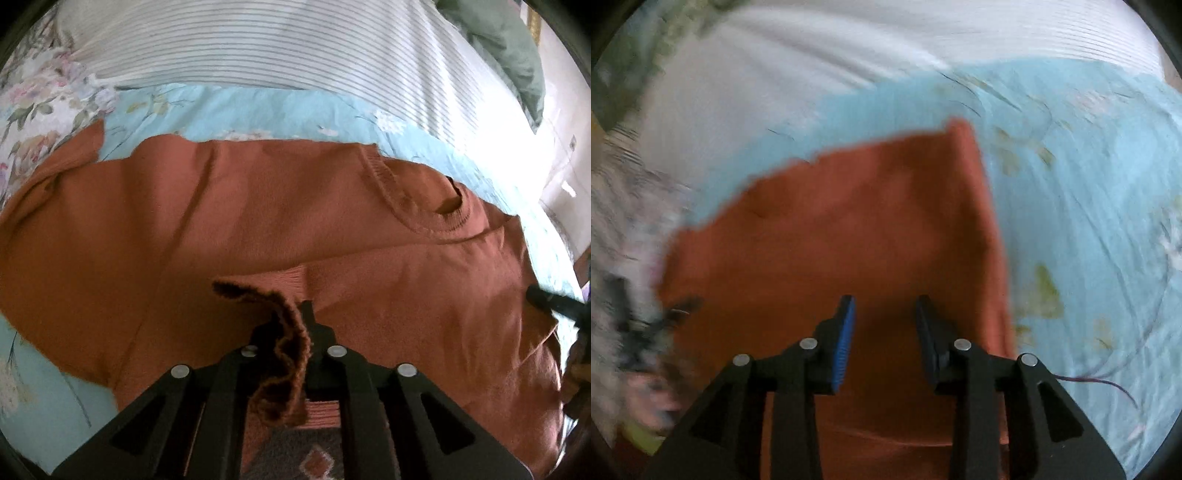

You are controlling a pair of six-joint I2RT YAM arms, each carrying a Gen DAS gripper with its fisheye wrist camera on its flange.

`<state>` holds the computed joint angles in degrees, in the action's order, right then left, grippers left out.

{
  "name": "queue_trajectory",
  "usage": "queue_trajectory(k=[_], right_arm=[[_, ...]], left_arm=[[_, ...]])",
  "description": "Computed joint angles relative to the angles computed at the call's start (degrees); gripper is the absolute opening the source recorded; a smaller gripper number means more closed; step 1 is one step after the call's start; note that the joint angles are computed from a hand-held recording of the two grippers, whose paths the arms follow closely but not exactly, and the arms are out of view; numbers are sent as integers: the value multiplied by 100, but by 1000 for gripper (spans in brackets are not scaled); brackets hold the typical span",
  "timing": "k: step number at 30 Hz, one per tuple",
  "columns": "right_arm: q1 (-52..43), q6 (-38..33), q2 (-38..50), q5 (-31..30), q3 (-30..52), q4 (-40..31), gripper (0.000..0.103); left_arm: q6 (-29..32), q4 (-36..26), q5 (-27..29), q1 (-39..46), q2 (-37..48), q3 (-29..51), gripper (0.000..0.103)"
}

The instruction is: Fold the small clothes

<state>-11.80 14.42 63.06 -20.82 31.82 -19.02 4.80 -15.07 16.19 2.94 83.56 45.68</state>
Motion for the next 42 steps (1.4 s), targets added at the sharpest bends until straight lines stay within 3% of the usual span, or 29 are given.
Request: queue_trajectory(k=[3, 4, 7, 11, 13, 19, 26, 27, 28, 29, 31, 38, 42], right_arm=[[-396, 236, -692, -146, -98, -361, 33], [-462, 214, -986, -340, -125, -500, 39], [-518, 130, -1800, -885, -203, -1043, 58], [224, 484, -2363, -925, -314, -1389, 58], [650, 786, -2610, -878, -440, -1483, 61], [2207, 1782, -2300, -169, -675, -706, 64], [2612, 2112, -1791, -31, -674, -228, 64], [2624, 2134, -1775, -6, -670, -208, 64], [2603, 2120, -1822, -3, -683, -236, 64], [2592, 2114, -1865, 3, -679, -273, 64], [2598, 2129, -2010, 35, -704, -340, 64], [2779, 2319, -2422, 81, -807, -413, 64], [2899, 2390, -2610, 143, -830, -466, 64]], left_arm=[[84, -122, -75, 407, -261, -98, 16], [91, -144, -163, 492, -336, -107, 15], [234, -341, -131, 1136, -520, 13, 29], [310, -416, -572, 1740, -263, 563, 51], [278, -411, -781, 1830, 8, 891, 53], [582, -201, -1739, 1620, 1280, 2184, 59], [1079, -281, -2631, 1331, 3011, 3840, 59], [1080, -365, -2638, 1358, 3213, 4074, 56], [1039, -457, -2563, 1407, 3333, 4236, 36], [915, -665, -2343, 1518, 3446, 4484, 7], [723, -850, -1896, 1700, 3404, 4631, 5], [477, -780, -481, 2084, 2245, 3751, 4], [320, -676, 108, 1757, 851, 2507, 4]])
